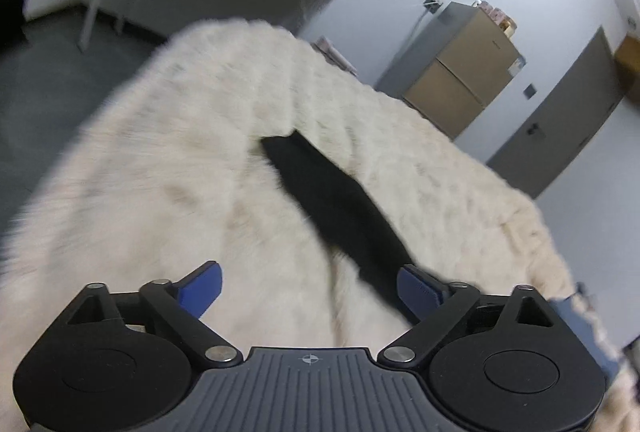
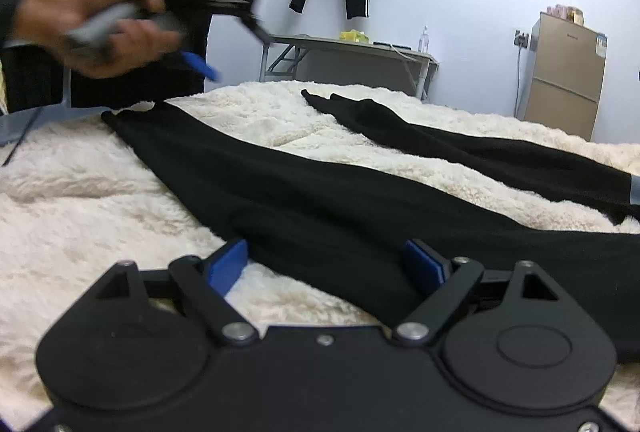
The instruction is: Fold clothes
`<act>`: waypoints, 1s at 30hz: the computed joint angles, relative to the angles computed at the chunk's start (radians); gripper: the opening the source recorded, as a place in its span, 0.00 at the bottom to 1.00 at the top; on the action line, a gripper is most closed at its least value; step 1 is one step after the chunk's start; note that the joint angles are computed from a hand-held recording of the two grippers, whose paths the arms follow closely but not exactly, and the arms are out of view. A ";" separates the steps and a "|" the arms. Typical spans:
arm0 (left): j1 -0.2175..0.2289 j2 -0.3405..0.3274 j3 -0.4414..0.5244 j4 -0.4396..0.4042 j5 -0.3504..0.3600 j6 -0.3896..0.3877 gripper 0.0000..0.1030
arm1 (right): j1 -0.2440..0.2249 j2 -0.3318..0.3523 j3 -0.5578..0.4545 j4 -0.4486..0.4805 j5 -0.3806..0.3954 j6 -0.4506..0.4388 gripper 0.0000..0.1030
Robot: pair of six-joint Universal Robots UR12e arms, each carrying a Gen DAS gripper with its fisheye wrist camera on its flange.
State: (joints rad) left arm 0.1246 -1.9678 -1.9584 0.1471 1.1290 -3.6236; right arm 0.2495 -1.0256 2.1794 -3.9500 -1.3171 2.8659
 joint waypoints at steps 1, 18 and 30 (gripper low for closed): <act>0.000 -0.023 0.029 -0.013 -0.013 -0.025 0.84 | 0.000 0.002 0.000 -0.004 0.001 -0.003 0.81; -0.028 -0.230 0.290 -0.014 0.054 -0.219 0.03 | 0.019 0.025 -0.003 -0.047 -0.021 -0.046 0.74; -0.030 0.010 -0.116 0.297 0.342 -0.199 0.05 | 0.024 0.018 -0.006 -0.027 -0.035 -0.053 0.73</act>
